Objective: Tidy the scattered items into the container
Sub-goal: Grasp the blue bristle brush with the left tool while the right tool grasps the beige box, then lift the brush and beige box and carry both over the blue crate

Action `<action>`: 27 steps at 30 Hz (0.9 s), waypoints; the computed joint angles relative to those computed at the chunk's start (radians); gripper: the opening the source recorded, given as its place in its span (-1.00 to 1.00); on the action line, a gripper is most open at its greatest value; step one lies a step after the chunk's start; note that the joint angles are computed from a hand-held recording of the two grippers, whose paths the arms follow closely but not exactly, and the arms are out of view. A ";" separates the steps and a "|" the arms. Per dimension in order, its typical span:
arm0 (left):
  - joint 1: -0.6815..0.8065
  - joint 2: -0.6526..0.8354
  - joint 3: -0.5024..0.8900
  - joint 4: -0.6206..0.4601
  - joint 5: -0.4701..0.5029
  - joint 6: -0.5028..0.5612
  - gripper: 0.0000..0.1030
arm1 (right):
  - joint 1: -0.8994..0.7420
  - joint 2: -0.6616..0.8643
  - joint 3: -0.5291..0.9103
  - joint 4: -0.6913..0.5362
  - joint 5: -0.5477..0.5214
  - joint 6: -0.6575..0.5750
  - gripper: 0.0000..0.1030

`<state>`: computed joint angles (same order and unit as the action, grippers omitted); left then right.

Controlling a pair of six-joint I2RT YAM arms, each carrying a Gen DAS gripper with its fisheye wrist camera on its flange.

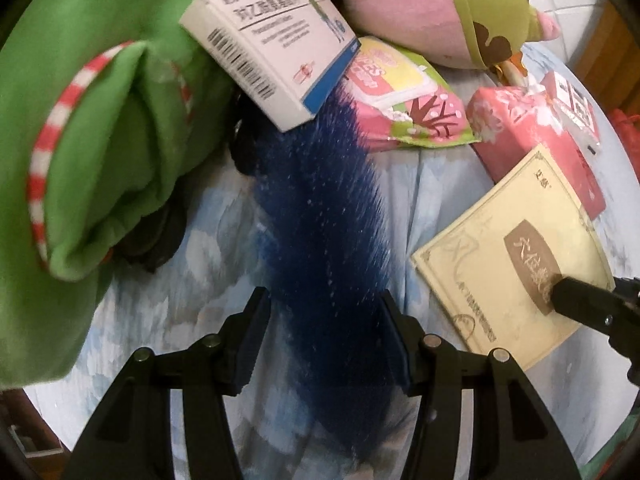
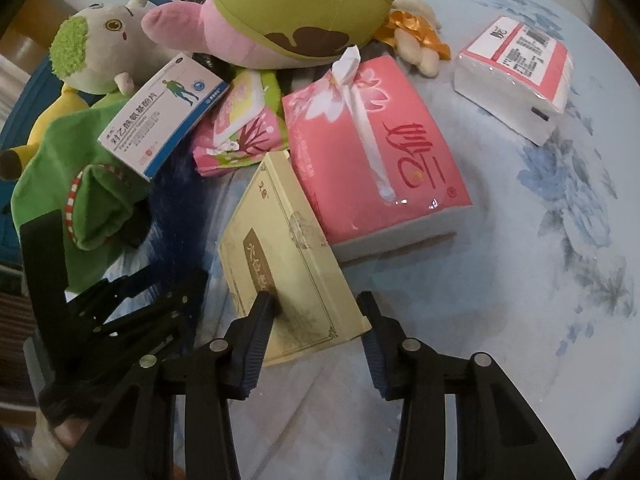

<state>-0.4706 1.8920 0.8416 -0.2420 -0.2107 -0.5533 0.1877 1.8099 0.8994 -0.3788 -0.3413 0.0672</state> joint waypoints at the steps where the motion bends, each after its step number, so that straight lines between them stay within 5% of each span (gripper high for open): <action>1: 0.002 0.001 0.003 0.004 0.005 0.001 -0.07 | -0.004 0.003 -0.003 0.017 -0.008 0.009 -0.18; 3: 0.008 0.000 0.009 0.004 0.027 0.004 -0.34 | -0.013 0.010 -0.011 0.053 -0.025 0.030 -0.02; 6: 0.006 -0.013 0.004 -0.005 0.032 0.005 -0.61 | -0.006 0.031 -0.008 0.062 -0.025 0.036 -0.06; 23: -0.160 -0.432 -0.275 -0.106 -0.027 -0.181 -0.68 | 0.013 -0.240 -0.185 0.038 -0.012 -0.026 -0.75; 27: -0.204 -0.590 -0.330 -0.165 -0.052 -0.204 -0.68 | 0.048 -0.371 -0.221 -0.016 0.033 -0.016 -0.77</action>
<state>-0.6744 1.3021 0.5116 -0.4070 -0.2627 -0.7577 0.2352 1.4385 0.6789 -0.3946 -0.3085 0.0516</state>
